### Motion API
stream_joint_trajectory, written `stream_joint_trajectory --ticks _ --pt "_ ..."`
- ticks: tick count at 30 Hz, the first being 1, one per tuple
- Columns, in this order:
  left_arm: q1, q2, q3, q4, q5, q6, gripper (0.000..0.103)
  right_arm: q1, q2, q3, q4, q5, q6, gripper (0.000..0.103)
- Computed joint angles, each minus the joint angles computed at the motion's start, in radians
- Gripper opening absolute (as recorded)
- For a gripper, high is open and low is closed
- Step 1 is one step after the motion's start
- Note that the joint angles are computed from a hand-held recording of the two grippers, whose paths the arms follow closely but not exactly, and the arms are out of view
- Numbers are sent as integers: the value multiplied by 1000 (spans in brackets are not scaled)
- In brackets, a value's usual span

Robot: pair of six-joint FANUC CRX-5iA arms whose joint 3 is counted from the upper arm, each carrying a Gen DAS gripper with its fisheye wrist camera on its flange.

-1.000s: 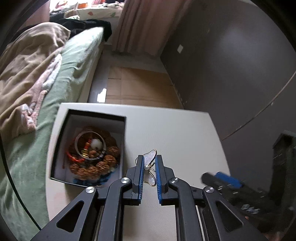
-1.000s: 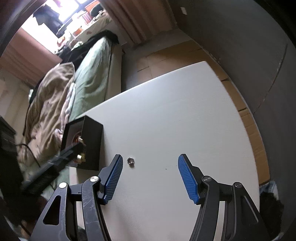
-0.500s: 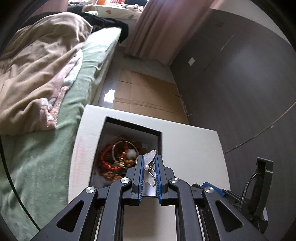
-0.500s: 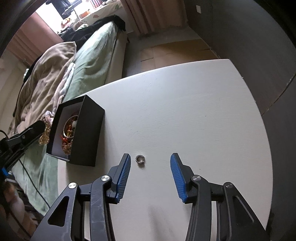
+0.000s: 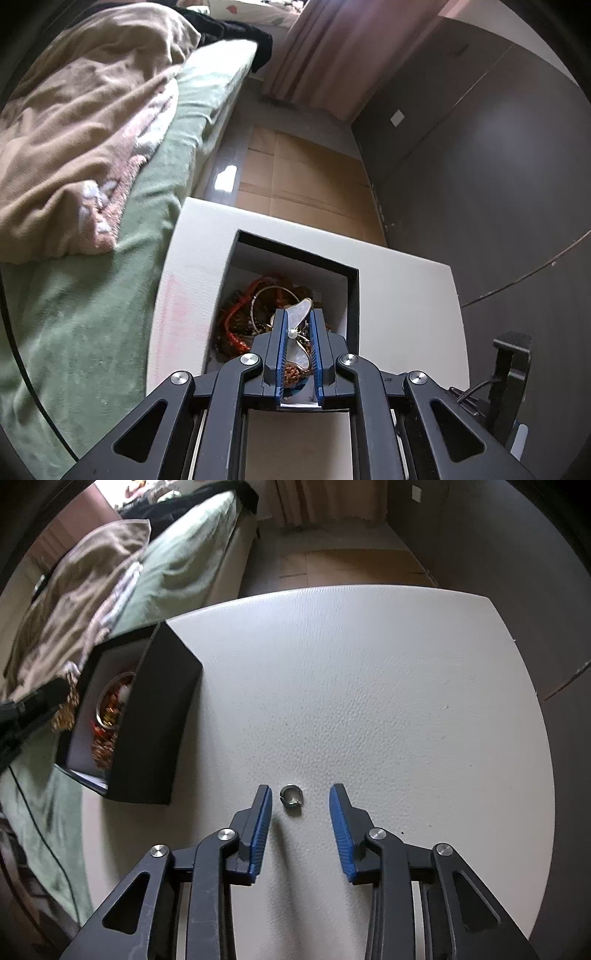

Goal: Organize jewelry
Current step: 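Drop the butterfly brooch into the box with the left tool while the right grasps the small ring, then carry the small silver ring into the box and open the right tool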

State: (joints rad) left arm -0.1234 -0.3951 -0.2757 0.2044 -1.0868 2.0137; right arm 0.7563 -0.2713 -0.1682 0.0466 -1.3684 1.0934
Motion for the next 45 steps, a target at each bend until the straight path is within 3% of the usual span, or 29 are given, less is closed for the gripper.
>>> stream_joint_trajectory --ticks 2,4,9,13,16,26,36,45 --pt "7 7 -6 18 1 -5 12 19 -3 -9 29 -3 0 26" --pt "15 17 -9 39 -11 -8 13 17 -1 -8 35 -4 4 13" --pt "37 27 -30 97 -32 -24 17 -44 -2 16 -46 0 37 12" --pt "30 2 -44 88 -15 4 53 -78 -20 27 -99 11 42 12" --pt "26 -35 -46 60 7 23 62 -101 -44 29 -134 31 45 12" --pt "43 -94 -61 37 4 37 63 -184 -74 75 -315 79 100 12" --pt "71 -117 -57 -12 16 32 63 -146 -98 91 -393 202 146 12" --pt "150 -134 -82 27 26 -24 63 -131 -69 112 -467 304 194 12"
